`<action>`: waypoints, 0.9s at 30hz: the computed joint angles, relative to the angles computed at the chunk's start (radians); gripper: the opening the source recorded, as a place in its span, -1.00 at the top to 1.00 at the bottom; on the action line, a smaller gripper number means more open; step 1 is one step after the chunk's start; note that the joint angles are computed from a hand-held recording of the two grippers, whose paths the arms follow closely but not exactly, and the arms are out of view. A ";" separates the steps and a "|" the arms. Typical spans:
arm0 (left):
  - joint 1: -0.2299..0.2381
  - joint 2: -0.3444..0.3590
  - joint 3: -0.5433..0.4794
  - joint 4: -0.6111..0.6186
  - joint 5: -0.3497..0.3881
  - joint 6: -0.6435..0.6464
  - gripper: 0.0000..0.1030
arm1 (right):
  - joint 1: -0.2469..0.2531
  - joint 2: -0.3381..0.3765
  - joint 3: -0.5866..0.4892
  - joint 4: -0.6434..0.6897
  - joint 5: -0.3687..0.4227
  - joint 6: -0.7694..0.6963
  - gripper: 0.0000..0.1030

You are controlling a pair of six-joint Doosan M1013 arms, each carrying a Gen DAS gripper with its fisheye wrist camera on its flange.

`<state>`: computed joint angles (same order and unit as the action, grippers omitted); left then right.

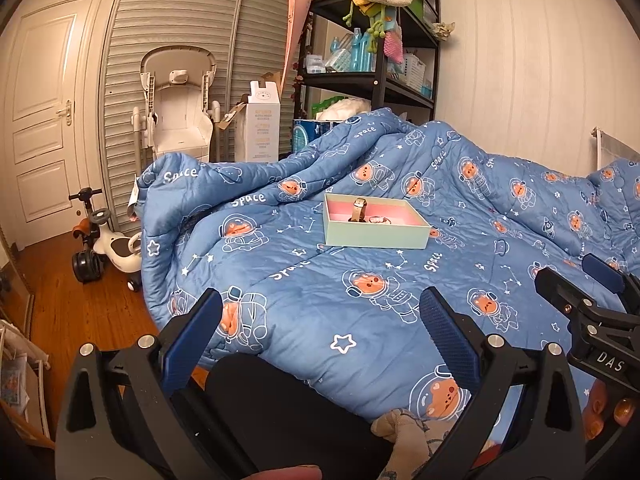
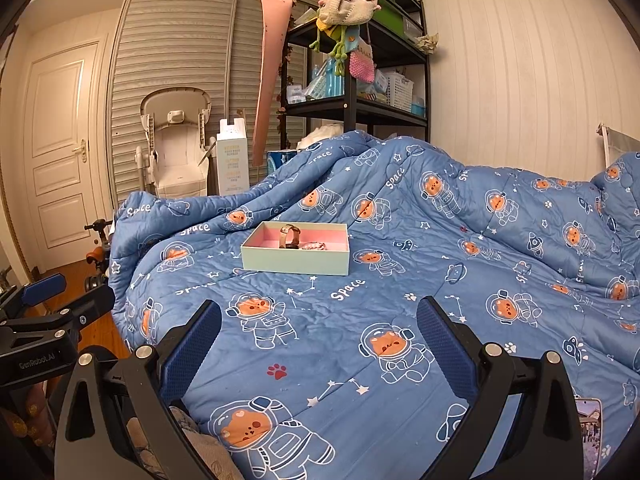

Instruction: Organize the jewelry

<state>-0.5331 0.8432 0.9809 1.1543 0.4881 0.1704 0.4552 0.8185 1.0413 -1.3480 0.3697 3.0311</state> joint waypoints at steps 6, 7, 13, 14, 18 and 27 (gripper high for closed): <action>0.000 0.000 0.001 -0.001 -0.002 0.001 -0.89 | 0.000 0.000 0.000 -0.001 0.000 0.001 -0.87; -0.001 0.000 0.000 0.000 0.000 0.000 -0.89 | 0.000 0.000 0.000 0.000 0.000 0.001 -0.87; -0.001 0.000 0.001 -0.005 0.000 0.004 -0.89 | 0.000 0.000 0.000 0.001 0.000 -0.001 -0.87; -0.001 0.000 0.001 -0.005 -0.001 0.005 -0.89 | 0.000 -0.001 0.001 0.000 0.000 0.000 -0.87; 0.000 0.000 0.000 -0.008 -0.004 0.008 -0.89 | 0.000 -0.001 0.001 0.005 0.001 -0.004 -0.87; 0.001 0.002 -0.002 -0.016 -0.004 0.018 -0.89 | 0.000 0.000 0.000 0.004 0.001 -0.004 -0.87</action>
<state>-0.5321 0.8455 0.9790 1.1382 0.4846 0.1888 0.4554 0.8181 1.0411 -1.3441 0.3705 3.0274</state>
